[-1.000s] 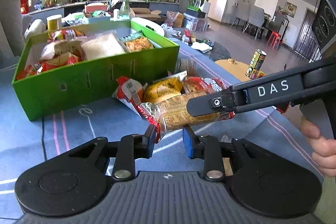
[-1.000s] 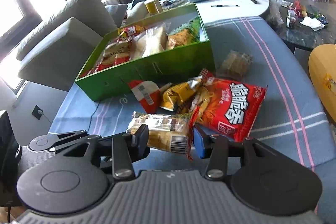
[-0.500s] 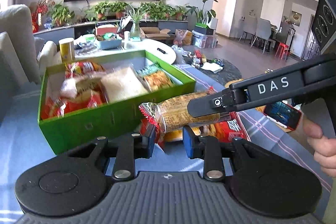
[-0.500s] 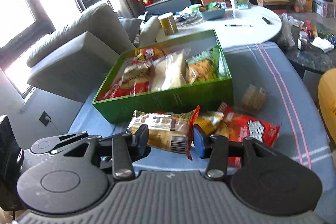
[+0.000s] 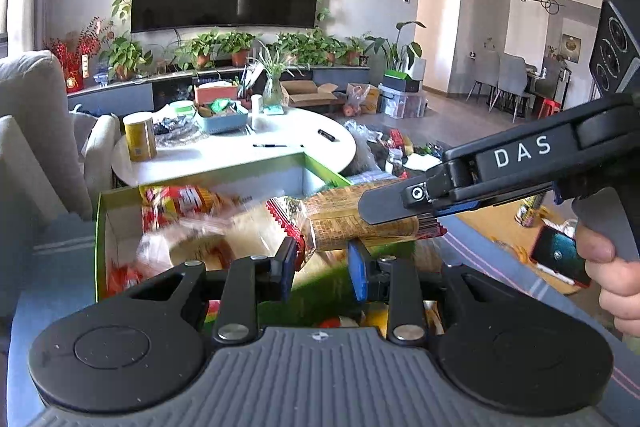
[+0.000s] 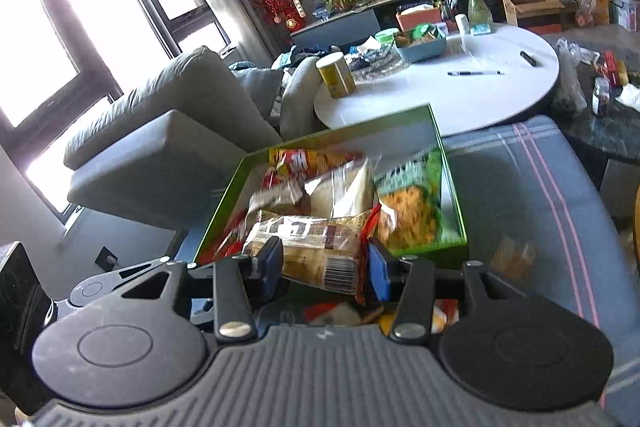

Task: Organize snacks
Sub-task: 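Carry the biscuit bar over the green box and open the right tool, then grasp the red-white snack packet with the left tool while the right tool grasps the yellow chip packet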

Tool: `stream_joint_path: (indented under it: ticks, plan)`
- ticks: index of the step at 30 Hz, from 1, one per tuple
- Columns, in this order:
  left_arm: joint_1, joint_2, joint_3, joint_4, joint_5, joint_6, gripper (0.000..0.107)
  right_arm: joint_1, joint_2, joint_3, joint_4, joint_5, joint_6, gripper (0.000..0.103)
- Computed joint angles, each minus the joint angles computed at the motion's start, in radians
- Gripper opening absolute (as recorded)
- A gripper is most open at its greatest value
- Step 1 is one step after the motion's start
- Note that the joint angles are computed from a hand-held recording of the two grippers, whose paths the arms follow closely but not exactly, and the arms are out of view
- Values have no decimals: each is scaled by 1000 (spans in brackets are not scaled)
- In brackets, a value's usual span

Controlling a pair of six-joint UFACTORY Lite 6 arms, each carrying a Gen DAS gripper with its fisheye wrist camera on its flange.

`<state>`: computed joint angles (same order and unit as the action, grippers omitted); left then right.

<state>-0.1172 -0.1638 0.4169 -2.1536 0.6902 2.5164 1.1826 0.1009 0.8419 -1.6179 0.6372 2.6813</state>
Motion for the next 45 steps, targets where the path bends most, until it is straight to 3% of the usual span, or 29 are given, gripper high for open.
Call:
stream_joint_path:
  ticks: [12, 21, 23, 24, 26, 27, 30, 32, 39, 43, 45]
  plan:
    - [-91, 424, 465, -59, -76, -11, 26, -303, 70, 98, -231, -192, 36, 92]
    - [-115, 692, 784, 54, -168, -244, 26, -471, 218, 227, -412, -292, 169, 92]
    - [-118, 714, 818, 102, -192, -299, 35, -484, 250, 249, -425, -289, 176, 92]
    - [-118, 709, 816, 94, -199, -298, 43, -487, 266, 266, -374, -288, 126, 92]
    - [-109, 670, 758, -2, -175, -212, 73, -478, 282, 289, -220, -263, -25, 103]
    - [-100, 648, 725, -30, -150, -169, 76, -463, 279, 282, -181, -229, -58, 103]
    - [-82, 580, 654, -50, -146, -137, 76, -411, 235, 222, -134, -130, -96, 103]
    - [-49, 531, 608, 30, -115, -229, 76, -393, 190, 172, -113, -110, -103, 103]
    - [25, 349, 413, 222, -14, -374, 76, -319, 29, -24, -58, -89, -96, 103]
    - [57, 225, 263, 285, 3, -374, 76, -275, -68, -161, -183, -119, 34, 103]
    - [74, 168, 196, 309, 10, -374, 76, -217, -108, -216, -157, -98, 23, 103]
